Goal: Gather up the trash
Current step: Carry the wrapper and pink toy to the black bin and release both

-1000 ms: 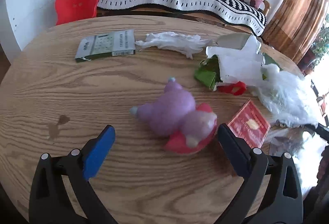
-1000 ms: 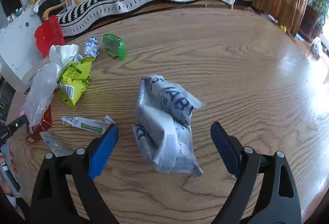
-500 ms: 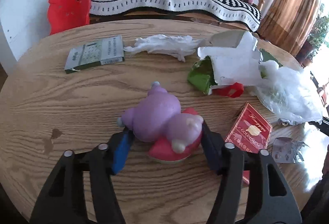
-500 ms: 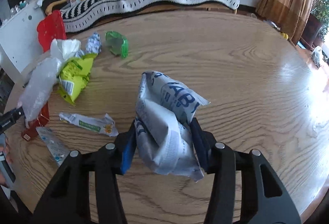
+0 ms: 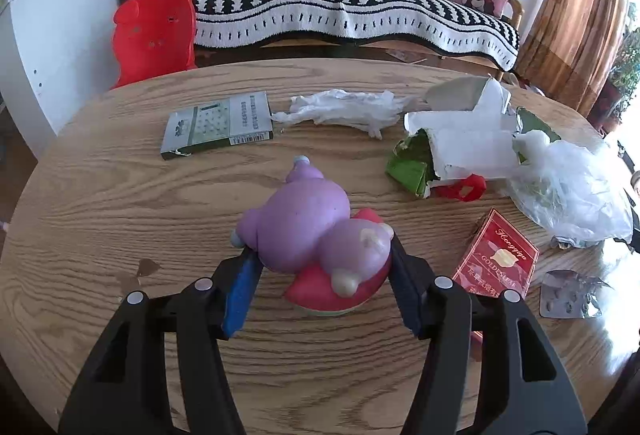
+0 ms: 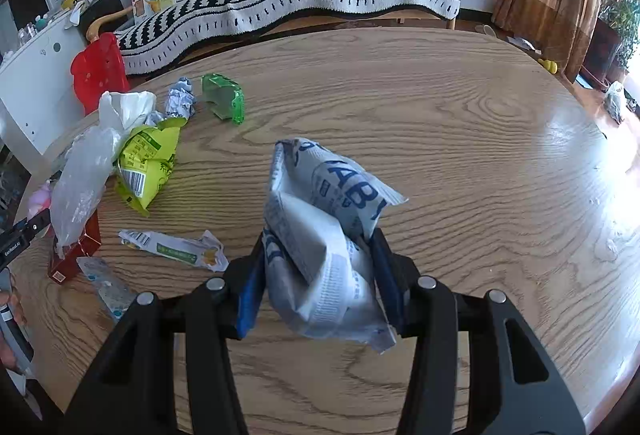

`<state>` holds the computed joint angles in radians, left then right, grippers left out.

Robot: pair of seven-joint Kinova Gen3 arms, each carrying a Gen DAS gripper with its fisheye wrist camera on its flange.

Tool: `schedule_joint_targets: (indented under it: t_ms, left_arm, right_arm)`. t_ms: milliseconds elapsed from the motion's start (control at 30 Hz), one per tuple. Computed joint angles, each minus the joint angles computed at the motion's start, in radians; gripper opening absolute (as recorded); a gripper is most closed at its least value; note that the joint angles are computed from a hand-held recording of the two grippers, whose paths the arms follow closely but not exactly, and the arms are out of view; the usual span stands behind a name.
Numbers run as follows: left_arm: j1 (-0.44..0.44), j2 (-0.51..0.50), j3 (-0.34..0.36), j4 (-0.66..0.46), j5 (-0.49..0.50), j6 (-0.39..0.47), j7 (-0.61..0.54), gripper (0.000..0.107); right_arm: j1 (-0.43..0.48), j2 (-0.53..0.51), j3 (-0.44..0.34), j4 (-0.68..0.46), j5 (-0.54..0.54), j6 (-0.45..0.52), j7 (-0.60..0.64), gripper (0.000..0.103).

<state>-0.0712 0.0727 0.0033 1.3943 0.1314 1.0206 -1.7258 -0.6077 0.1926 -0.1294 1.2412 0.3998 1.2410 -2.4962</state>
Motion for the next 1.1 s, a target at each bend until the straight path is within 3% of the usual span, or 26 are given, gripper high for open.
schedule_joint_targets:
  t_ms: [367,633,700,800,933,1100]
  left_arm:
    - [-0.013,-0.017,-0.005,-0.003,0.044,-0.013,0.005,0.059]
    - [0.055,-0.124,0.031,-0.013,0.105,0.010,-0.004,0.058]
    - [0.102,-0.156,0.066,-0.030,0.088,0.018,0.009,0.058]
    - [0.190,-0.152,0.106,-0.087,0.107,0.079,0.014,0.059]
    - [0.349,-0.099,0.254,-0.182,-0.008,0.143,0.076,0.058]
    - [0.577,-0.002,0.358,-0.240,-0.125,0.205,0.171,0.058]
  right_arm:
    - [0.005,0.010,-0.005,-0.019,-0.022,0.008,0.012,0.049]
    - [0.013,-0.062,-0.027,-0.025,-0.090,-0.020,0.000,0.049]
    - [0.041,-0.122,-0.065,-0.005,-0.091,-0.031,-0.008,0.049]
    - [0.001,-0.218,-0.067,0.025,-0.011,0.031,-0.035,0.049]
    - [0.048,-0.384,-0.121,0.123,0.010,0.135,-0.062,0.049]
    - [0.149,-0.609,-0.168,0.282,-0.081,0.297,-0.109,0.049]
